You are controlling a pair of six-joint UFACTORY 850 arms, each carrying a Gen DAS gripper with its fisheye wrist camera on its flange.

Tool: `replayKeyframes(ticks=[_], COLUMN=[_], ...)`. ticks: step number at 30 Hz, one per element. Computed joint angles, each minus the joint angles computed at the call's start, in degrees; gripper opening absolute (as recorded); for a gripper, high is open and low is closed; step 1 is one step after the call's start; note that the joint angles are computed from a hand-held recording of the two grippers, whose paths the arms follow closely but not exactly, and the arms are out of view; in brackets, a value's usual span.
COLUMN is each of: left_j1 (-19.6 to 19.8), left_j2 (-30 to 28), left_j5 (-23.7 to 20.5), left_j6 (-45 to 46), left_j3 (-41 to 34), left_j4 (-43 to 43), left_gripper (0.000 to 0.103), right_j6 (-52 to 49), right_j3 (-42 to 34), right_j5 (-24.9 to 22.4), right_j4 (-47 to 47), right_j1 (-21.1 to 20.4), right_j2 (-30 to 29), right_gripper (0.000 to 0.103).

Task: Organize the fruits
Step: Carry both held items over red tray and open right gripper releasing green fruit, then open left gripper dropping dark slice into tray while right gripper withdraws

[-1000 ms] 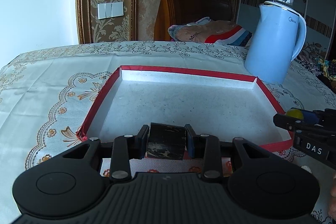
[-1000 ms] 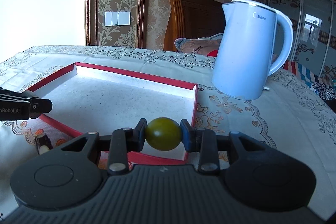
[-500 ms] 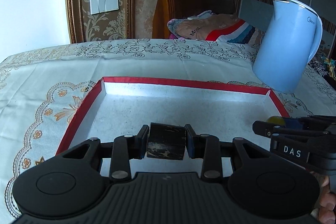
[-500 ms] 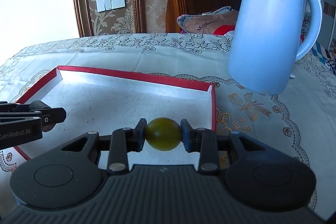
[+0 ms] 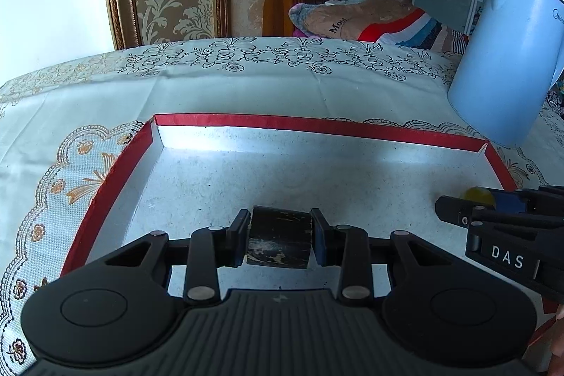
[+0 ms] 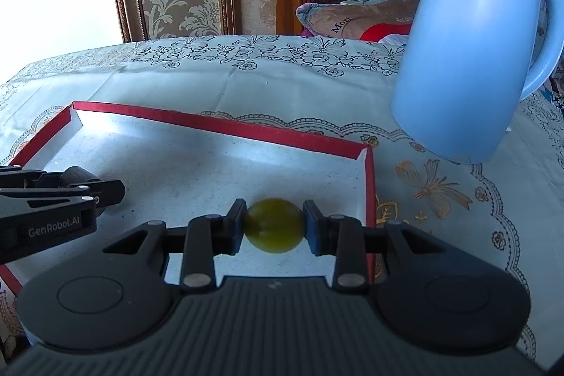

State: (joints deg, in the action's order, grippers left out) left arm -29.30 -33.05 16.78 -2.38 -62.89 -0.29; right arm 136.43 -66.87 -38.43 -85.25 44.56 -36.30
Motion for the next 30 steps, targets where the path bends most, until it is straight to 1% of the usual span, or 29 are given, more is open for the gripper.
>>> replayKeyframes(ticks=[3, 6, 10, 13, 14, 17, 18, 20, 21, 22, 23, 24, 25, 26, 30], left_j1=[-0.12, -0.28, -0.28, -0.35, -0.39, -0.31, -0.28, -0.27, -0.30, -0.33, -0.34, -0.32, -0.23, -0.11, 0.66], left_j2=[0.03, -0.04, -0.06, -0.09, -0.08, -0.07, -0.08, -0.10, -0.12, -0.12, -0.13, -0.13, -0.14, -0.14, 0.12], left_j5=[0.01, 0.21, 0.34, 0.33, 0.32, 0.10, 0.10, 0.24, 0.30, 0.35, 0.36, 0.32, 0.27, 0.29, 0.31], left_j6=[1.29, 2.77, 2.81, 3.29, 3.89, 2.90, 2.67, 2.53, 2.50, 2.61, 2.82, 2.55, 1.68, 0.52, -5.48], left_j3=[-0.02, -0.06, -0.07, -0.11, -0.11, -0.20, -0.21, -0.19, -0.18, -0.15, -0.14, -0.14, -0.15, -0.14, 0.05], left_j4=[-1.28, -2.72, -2.51, -2.81, -3.46, -2.78, -2.61, -2.54, -2.48, -2.45, -2.60, -2.44, -1.71, -0.77, 3.84], left_gripper=[0.035, 0.035, 0.035, 0.035, 0.035, 0.036, 0.036, 0.037, 0.039, 0.041, 0.045, 0.052, 0.054, 0.056, 0.057], right_j6=[-0.72, -0.52, -0.44, -0.27, -0.09, -0.49, -0.70, -0.32, -0.29, -0.01, 0.43, 0.54, 0.57, 0.72, 3.15], right_j3=[-0.14, -0.14, -0.09, -0.07, 0.00, -0.16, -0.29, -0.21, -0.21, -0.13, 0.01, 0.04, 0.03, 0.09, 0.87], right_j5=[1.14, 1.52, 1.30, 0.91, 0.71, 0.19, 0.27, -0.26, -0.51, -0.50, -0.52, -0.61, -0.64, -0.46, -1.65], right_j4=[0.56, 0.40, -0.07, -0.07, -0.13, 0.11, 0.27, 0.06, 0.11, -0.01, -0.28, -0.33, -0.27, -0.38, -2.25], right_j1=[-0.47, -0.72, -0.56, -0.43, -0.38, -0.18, -0.15, 0.00, 0.05, 0.06, 0.07, 0.09, 0.12, 0.10, 0.54], right_j2=[-0.05, -0.04, 0.00, 0.02, 0.07, -0.01, -0.09, -0.04, -0.04, 0.02, 0.11, 0.12, 0.11, 0.16, 0.58], right_gripper=[0.033, 0.034, 0.035, 0.044, 0.050, 0.054, 0.059, 0.063, 0.067, 0.070, 0.073, 0.073, 0.073, 0.073, 0.085])
